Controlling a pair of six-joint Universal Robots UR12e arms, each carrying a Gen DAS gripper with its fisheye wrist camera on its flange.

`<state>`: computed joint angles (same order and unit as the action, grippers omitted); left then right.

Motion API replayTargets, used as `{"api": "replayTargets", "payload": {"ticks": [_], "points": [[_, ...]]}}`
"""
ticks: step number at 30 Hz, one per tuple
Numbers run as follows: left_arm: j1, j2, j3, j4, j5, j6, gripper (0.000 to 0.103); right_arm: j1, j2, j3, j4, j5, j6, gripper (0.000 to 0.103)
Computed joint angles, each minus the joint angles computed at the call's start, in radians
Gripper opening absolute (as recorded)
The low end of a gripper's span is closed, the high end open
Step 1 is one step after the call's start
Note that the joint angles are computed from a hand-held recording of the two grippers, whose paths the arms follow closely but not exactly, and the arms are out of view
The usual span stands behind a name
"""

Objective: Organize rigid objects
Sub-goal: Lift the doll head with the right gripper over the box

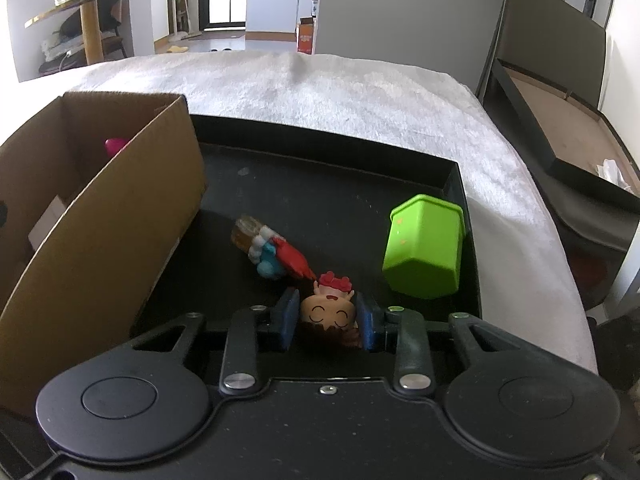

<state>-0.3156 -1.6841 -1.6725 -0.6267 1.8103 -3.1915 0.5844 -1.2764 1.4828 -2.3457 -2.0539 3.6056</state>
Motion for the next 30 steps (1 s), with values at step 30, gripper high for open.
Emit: {"api": "replayTargets", "payload": {"ticks": [30], "points": [[-0.005, -0.001, -0.002, -0.019, -0.003, 0.020, 0.074, 0.009, -0.027, 0.018, 0.086, 0.005, 0.064, 0.045]]}}
